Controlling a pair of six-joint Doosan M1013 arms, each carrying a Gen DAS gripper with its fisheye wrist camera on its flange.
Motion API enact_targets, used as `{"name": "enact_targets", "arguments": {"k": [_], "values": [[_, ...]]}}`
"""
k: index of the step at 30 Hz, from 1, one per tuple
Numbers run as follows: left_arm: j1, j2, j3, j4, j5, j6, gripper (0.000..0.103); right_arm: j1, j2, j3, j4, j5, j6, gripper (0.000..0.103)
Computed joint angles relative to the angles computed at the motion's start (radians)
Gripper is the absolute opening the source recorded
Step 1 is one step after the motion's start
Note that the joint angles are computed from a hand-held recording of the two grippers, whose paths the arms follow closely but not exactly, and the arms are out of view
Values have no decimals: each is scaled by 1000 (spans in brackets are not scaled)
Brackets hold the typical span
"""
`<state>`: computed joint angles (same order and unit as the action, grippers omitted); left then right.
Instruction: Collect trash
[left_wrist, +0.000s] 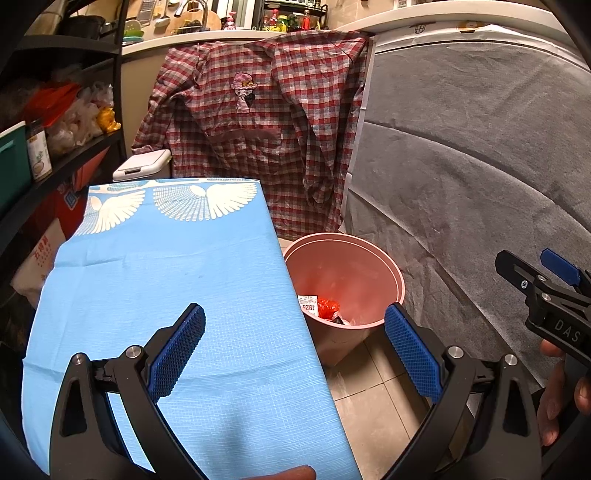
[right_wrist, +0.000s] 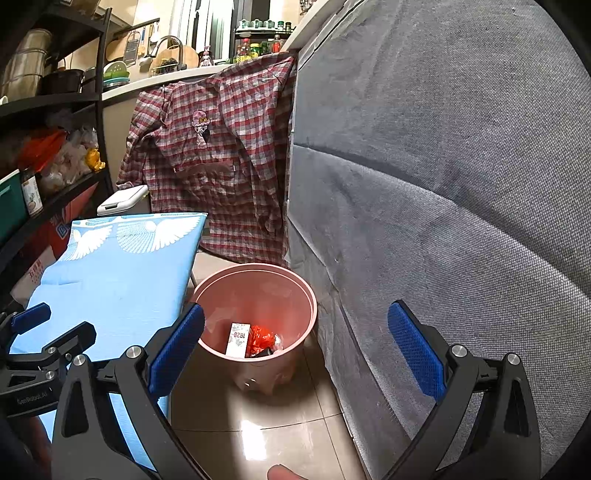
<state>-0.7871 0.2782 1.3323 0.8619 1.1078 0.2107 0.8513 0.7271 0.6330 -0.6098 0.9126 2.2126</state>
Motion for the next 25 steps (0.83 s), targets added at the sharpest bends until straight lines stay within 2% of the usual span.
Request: {"name": "enact_targets", "arguments": {"k": [25], "values": [[2,-2,8,-3,-11,10,95,-3,0,-3,2,1,0,98]]}}
